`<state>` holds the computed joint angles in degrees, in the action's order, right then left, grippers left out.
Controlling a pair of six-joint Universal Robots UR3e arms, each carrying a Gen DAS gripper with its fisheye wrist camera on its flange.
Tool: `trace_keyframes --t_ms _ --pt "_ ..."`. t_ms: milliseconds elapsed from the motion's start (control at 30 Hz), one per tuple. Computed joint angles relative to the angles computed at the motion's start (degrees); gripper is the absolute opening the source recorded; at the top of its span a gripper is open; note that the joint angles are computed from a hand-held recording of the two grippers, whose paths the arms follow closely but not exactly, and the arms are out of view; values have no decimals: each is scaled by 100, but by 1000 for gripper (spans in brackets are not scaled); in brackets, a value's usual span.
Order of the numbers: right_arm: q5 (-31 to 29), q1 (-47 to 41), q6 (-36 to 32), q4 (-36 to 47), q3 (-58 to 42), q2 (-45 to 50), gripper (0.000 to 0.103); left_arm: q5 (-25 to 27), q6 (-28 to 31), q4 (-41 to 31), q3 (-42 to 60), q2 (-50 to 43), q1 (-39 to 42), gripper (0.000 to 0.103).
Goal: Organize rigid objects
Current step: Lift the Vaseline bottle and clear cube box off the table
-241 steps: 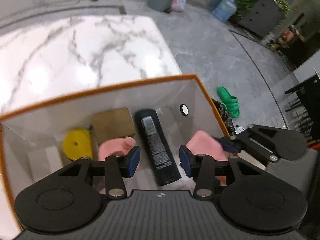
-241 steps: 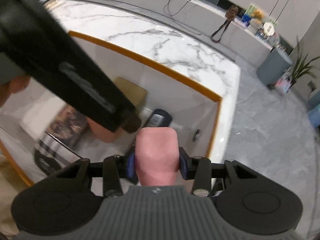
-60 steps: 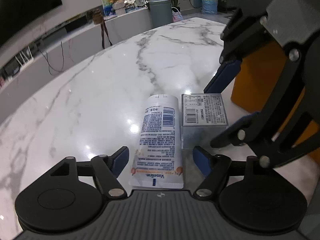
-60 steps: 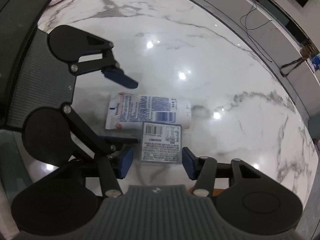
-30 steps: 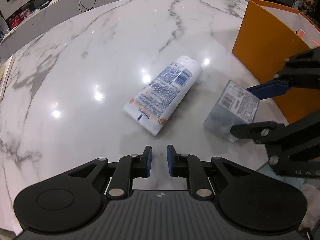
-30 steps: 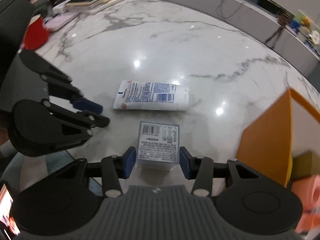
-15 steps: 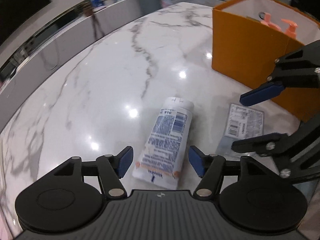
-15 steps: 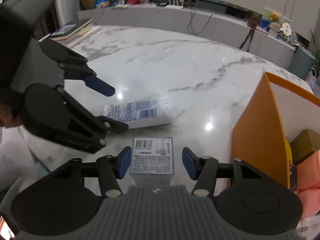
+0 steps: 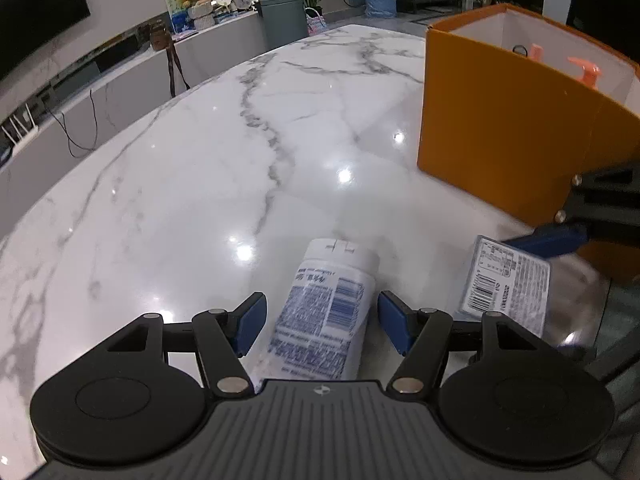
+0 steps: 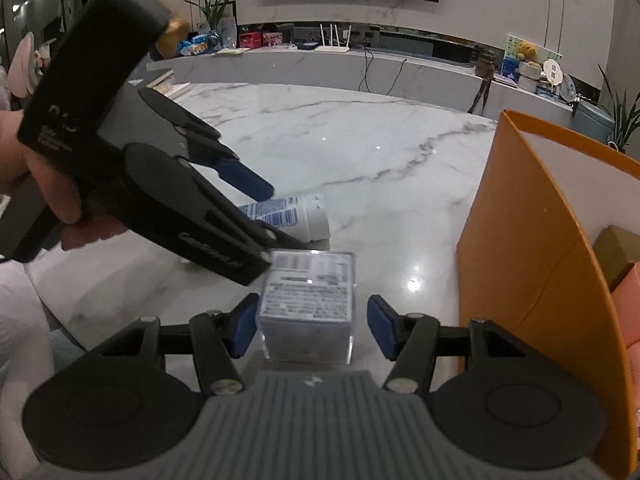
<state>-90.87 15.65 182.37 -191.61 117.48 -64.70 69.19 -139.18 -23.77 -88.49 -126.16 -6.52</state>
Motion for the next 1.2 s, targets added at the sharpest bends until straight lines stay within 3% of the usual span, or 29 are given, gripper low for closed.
trace_keyframes --t_ms 133,300,467,633,833,933,1067,1200 --pt "11 -33 -22 -82 -79 104 58 -76 -431 -246 147 -38 15 70" --pt "66 -57 6 -314 -15 169 57 74 -1011 -1 -181 157 -66 52" --pt "22 -36 13 -393 -14 210 54 943 -1920 339 -523 407 -394 51" --pt "62 -62 13 -431 33 200 53 1628 -2552 -81 -640 753 -604 51" --pt "63 -62 122 -492 10 270 55 1820 -3551 312 -1174 985 -604 62" --pt "136 -104 260 -401 -34 318 55 1907 -3737 589 -1293 954 -645 62" --pt "69 -70 335 -385 -95 369 52 1984 -3887 826 -1374 918 -716 53" --pt "-2 -39 358 -360 -133 390 47 2240 -4070 777 -1305 897 -865 51"
